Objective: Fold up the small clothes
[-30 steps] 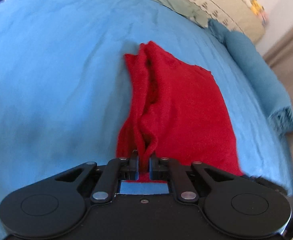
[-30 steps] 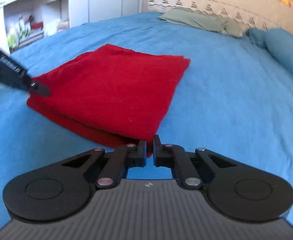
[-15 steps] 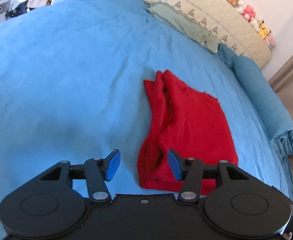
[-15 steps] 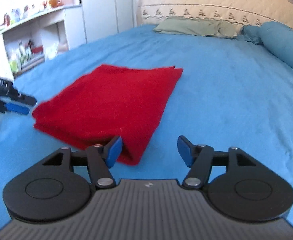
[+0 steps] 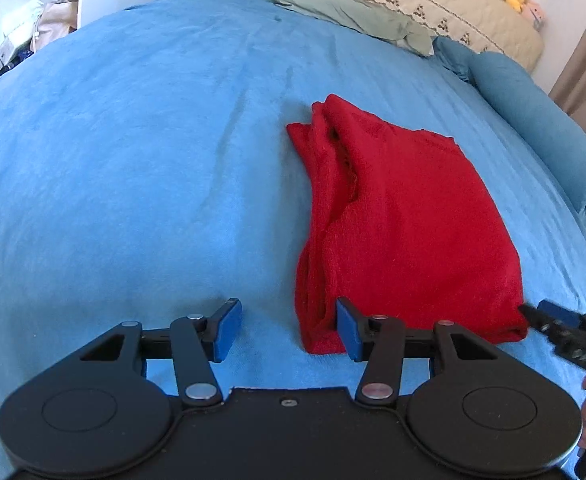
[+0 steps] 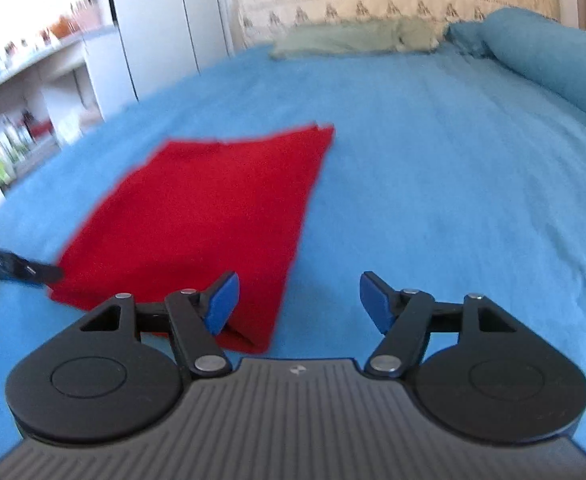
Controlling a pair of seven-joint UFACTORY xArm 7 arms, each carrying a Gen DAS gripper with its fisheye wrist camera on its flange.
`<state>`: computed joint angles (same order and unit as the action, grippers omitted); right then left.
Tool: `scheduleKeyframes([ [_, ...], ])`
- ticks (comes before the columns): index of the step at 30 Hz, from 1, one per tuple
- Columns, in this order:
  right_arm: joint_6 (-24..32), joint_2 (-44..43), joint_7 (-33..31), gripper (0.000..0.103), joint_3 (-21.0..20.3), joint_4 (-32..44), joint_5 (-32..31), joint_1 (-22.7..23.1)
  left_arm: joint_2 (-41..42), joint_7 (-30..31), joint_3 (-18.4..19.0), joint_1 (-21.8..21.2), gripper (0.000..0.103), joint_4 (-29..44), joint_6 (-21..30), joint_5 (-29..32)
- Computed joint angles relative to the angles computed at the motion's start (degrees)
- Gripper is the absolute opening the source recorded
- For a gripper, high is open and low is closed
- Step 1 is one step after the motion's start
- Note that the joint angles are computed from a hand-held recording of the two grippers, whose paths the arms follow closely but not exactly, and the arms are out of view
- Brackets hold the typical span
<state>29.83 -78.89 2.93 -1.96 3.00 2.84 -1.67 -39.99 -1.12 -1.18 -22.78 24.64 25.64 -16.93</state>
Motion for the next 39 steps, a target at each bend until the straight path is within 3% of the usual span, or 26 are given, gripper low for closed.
scheduleKeyframes([
  [4,0.60,1.01,-1.83,0.080,-0.50,-1.49,-1.38,-1.08,0.07,0.30,-0.09,-0.01,0.054,1.13,1.28,0.57],
  [6,1.21,0.73,-3.22,0.082,-1.25,-1.18,-1.44,-1.00,0.67,2.05,1.44,-1.73,0.062,3.08,1.54,-0.91],
  [8,0.89,0.92,-4.97,0.083,-3.45,0.14,-0.55,-0.44,3.15,3.75,1.86,-2.45,0.091,6.24,-0.02,-1.66],
  [10,0.90,3.69,-7.29,0.085,-7.22,3.10,1.49,1.15,7.50,7.24,3.41,-4.34,0.103,10.53,-1.50,-3.14],
  [12,0.61,10.27,-8.63,0.085,-9.92,7.63,4.22,3.00,13.43,12.42,6.52,-7.05,0.103,16.55,1.23,-6.82],
  [15,0.39,19.52,-10.47,0.085,-12.19,13.89,7.89,5.75,21.52,16.86,7.99,-7.31,0.103,23.81,4.99,-11.52],
  [21,1.59,35.96,-14.04,0.086,-15.26,23.78,15.94,9.36,31.81,20.72,9.32,-5.04,0.091,31.99,14.50,-23.41],
  [25,3.53,42.43,-18.95,0.088,-19.23,27.57,24.03,12.56,33.25,23.35,7.18,-2.61,0.084,31.61,14.36,-27.20],
  [27,3.86,44.21,-21.44,0.093,-19.78,28.27,27.34,13.13,33.70,25.28,5.82,-1.63,0.075,31.69,14.47,-28.55],
  [28,3.68,45.14,-22.50,0.094,-19.87,28.55,29.03,13.27,33.87,25.49,4.99,-1.06,0.063,31.69,14.44,-28.30],
  [31,3.11,47.53,-25.67,0.095,-20.59,29.44,35.49,14.26,33.74,26.07,2.74,0.71,0.051,31.29,14.15,-28.76],
  [33,2.78,48.56,-27.22,0.087,-20.18,29.79,38.80,14.27,33.56,25.78,1.24,1.95,0.042,30.93,13.42,-29.47],
  [35,3.41,49.58,-27.92,0.059,-19.08,30.41,40.81,13.75,32.76,25.64,-0.28,3.21,0.034,30.44,12.80,-29.71],
  [37,2.50,49.21,-27.71,0.046,-16.50,29.91,41.07,11.95,31.66,24.27,-2.21,4.24,0.031,30.12,11.74,-27.92],
  [39,1.53,47.90,-27.75,0.040,-13.96,29.40,40.96,10.24,30.25,22.59,-3.60,4.51,0.030,29.89,10.73,-25.47],
])
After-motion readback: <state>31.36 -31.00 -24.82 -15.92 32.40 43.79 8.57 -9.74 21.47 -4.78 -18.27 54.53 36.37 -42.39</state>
